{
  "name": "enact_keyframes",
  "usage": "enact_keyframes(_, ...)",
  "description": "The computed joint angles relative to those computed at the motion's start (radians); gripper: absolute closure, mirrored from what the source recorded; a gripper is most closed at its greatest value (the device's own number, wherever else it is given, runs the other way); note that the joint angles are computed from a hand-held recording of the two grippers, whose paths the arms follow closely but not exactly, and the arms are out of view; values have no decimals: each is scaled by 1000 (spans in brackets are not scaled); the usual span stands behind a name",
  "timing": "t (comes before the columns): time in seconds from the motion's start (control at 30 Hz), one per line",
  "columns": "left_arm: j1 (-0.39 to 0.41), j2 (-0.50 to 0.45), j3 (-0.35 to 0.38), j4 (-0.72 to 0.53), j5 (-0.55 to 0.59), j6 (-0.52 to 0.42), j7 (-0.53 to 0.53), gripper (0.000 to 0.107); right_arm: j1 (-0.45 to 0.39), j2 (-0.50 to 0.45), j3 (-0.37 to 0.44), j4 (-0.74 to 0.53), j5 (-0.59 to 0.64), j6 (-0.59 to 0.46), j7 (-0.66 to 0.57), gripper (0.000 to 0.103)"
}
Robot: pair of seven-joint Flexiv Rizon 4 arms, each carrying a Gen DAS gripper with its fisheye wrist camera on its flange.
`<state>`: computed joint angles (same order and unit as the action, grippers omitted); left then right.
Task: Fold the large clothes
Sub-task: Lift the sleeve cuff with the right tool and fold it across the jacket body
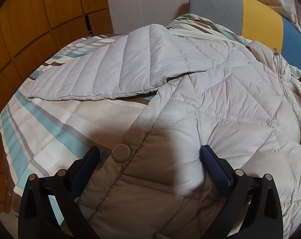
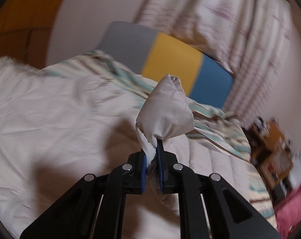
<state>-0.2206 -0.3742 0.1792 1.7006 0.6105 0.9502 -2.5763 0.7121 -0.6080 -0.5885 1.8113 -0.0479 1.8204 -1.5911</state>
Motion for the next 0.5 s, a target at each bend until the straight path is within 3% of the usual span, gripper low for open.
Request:
enact_keyframes(0.23,5,0,-1,7,-9,16,0,7,-13,-27,124,-27,-83,-9,-46,94)
enact_keyframes(0.4,4,0,1,8,-12,20,-1,7,-130,-35,311,-43,-173,1,-112,93)
enact_keyframes(0.5,2,-1,2,6,-10,17,0,7,-148,-45,344,-33,-203,-10,-153,88)
